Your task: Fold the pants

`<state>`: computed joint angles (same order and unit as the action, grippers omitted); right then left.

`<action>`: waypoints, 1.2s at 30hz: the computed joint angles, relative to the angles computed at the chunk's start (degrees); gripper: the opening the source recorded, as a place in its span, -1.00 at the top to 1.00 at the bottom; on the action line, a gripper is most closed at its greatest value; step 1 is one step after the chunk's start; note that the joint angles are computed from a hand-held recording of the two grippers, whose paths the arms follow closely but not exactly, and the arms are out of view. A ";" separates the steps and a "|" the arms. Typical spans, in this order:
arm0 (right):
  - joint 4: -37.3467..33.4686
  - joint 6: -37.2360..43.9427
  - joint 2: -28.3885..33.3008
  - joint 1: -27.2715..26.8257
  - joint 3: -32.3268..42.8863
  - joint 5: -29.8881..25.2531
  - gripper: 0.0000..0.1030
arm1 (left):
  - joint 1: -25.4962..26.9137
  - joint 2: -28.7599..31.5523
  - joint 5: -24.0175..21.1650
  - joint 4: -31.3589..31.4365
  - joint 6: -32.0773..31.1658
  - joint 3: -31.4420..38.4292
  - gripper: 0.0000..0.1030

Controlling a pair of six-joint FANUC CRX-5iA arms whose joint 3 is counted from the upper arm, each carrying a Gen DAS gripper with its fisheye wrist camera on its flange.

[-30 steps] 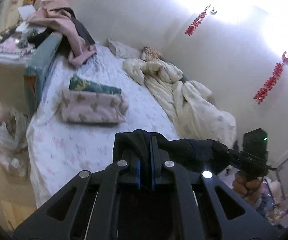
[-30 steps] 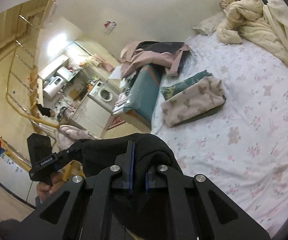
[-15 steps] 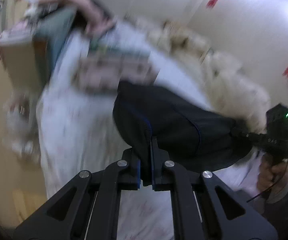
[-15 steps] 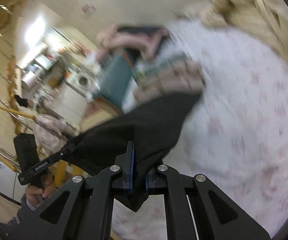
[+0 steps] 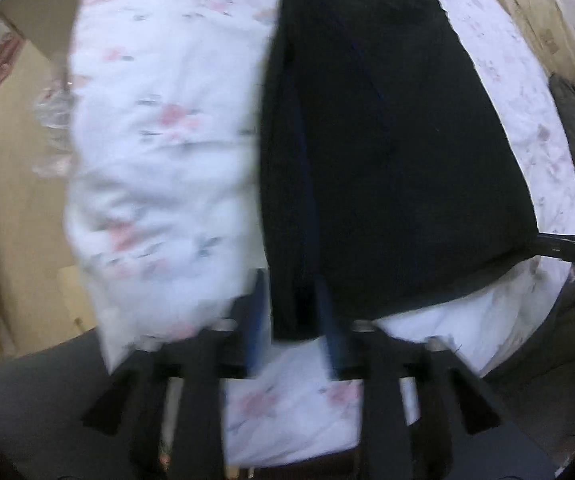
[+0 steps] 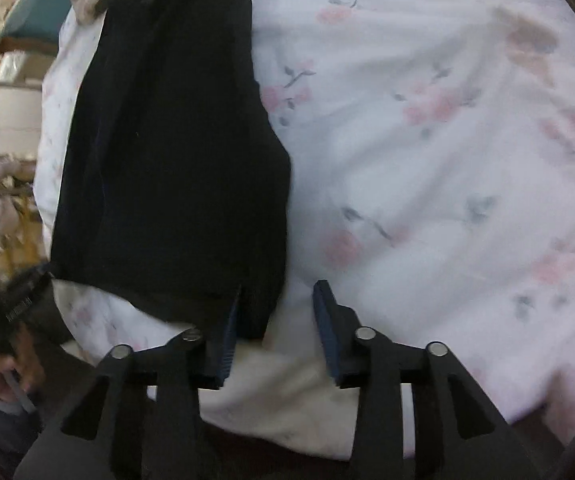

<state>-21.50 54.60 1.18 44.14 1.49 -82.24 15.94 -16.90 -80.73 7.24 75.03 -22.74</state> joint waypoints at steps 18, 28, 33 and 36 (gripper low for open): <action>6.45 5.60 4.14 3.55 -0.77 2.55 0.68 | -6.59 4.70 4.66 -3.69 -0.19 -0.64 0.73; 3.53 9.48 6.37 1.20 1.42 -3.07 0.67 | -8.74 2.42 2.07 -5.26 0.32 -1.71 0.69; 2.53 13.74 5.99 -1.69 7.07 -5.78 0.61 | -4.99 0.38 -1.37 0.37 -0.34 0.83 0.67; -1.29 16.17 5.47 -7.49 11.52 -1.31 0.54 | -3.72 1.26 0.51 2.14 -0.26 4.64 0.18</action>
<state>-22.80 70.77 6.66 36.64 13.01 -83.55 12.22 -15.64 -80.22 9.37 74.77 -18.09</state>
